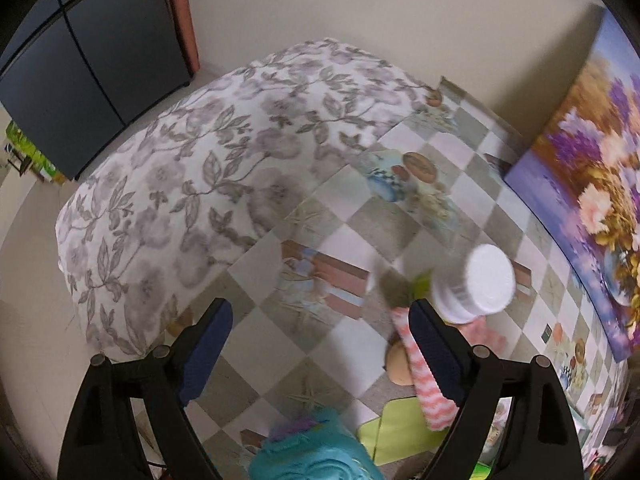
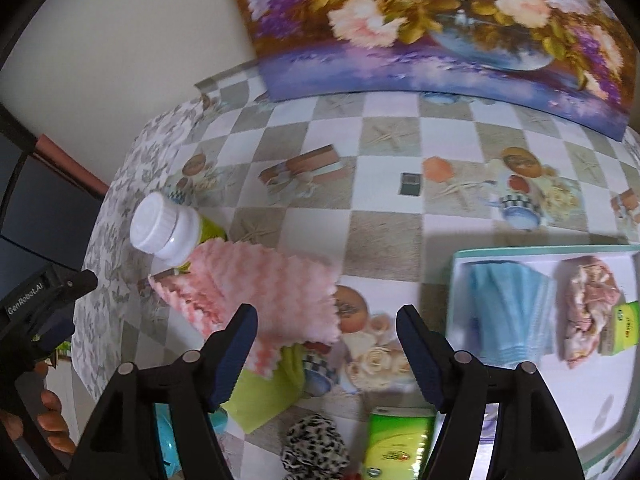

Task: Organize soft objects
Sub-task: 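Grasp the pink wavy cloth beside the pill bottle with the right gripper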

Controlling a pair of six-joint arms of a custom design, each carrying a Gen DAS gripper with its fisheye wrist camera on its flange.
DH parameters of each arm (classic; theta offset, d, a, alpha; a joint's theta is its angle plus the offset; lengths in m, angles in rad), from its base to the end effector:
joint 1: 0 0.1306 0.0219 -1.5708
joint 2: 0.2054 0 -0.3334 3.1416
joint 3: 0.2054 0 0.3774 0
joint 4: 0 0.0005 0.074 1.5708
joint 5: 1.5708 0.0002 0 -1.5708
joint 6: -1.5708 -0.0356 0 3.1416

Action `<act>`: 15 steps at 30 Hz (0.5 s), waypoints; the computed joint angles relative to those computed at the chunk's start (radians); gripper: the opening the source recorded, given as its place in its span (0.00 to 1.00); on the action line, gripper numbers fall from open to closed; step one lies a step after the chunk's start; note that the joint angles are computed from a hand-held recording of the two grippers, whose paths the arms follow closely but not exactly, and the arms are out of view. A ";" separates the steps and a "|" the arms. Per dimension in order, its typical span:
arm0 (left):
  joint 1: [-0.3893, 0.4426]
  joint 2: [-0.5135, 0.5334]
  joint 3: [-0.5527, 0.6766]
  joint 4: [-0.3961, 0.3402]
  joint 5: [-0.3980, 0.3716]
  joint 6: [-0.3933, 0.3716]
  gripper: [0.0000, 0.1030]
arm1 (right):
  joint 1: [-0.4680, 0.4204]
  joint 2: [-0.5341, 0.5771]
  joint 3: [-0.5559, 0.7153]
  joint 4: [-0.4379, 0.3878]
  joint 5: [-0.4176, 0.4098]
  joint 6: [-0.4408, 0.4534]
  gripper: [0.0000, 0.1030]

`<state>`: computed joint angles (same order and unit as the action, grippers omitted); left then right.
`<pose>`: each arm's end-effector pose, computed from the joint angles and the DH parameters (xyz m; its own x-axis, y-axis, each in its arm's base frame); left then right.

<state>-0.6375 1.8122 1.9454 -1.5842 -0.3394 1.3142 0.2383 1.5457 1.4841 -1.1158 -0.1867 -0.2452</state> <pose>0.4509 -0.3198 0.3746 -0.7144 -0.6059 -0.3500 -0.6374 0.7699 -0.0317 0.4844 0.1239 0.3346 -0.9438 0.0162 -0.3302 -0.0742 0.9629 0.2594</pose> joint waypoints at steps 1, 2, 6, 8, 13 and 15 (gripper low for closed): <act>0.004 -0.004 -0.011 0.008 0.010 -0.001 0.87 | 0.007 0.005 0.001 0.001 -0.002 0.000 0.73; 0.009 -0.010 -0.026 0.023 0.025 -0.006 0.87 | 0.014 0.011 0.002 0.002 -0.004 0.000 0.73; 0.017 0.007 -0.041 0.050 0.070 -0.034 0.87 | 0.048 0.034 0.004 0.013 -0.021 0.000 0.73; 0.023 0.024 -0.040 0.062 0.101 -0.054 0.87 | 0.061 0.046 0.004 0.019 -0.034 0.005 0.73; 0.036 0.043 -0.054 0.075 0.150 -0.061 0.87 | 0.090 0.079 0.004 0.030 -0.035 0.008 0.73; 0.043 0.044 -0.063 0.078 0.161 -0.057 0.87 | 0.097 0.088 0.002 0.036 -0.034 0.008 0.73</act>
<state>-0.5944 1.8561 1.8820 -1.5062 -0.1780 1.2571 0.3357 1.6340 1.4861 -1.0795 -0.2212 -0.2374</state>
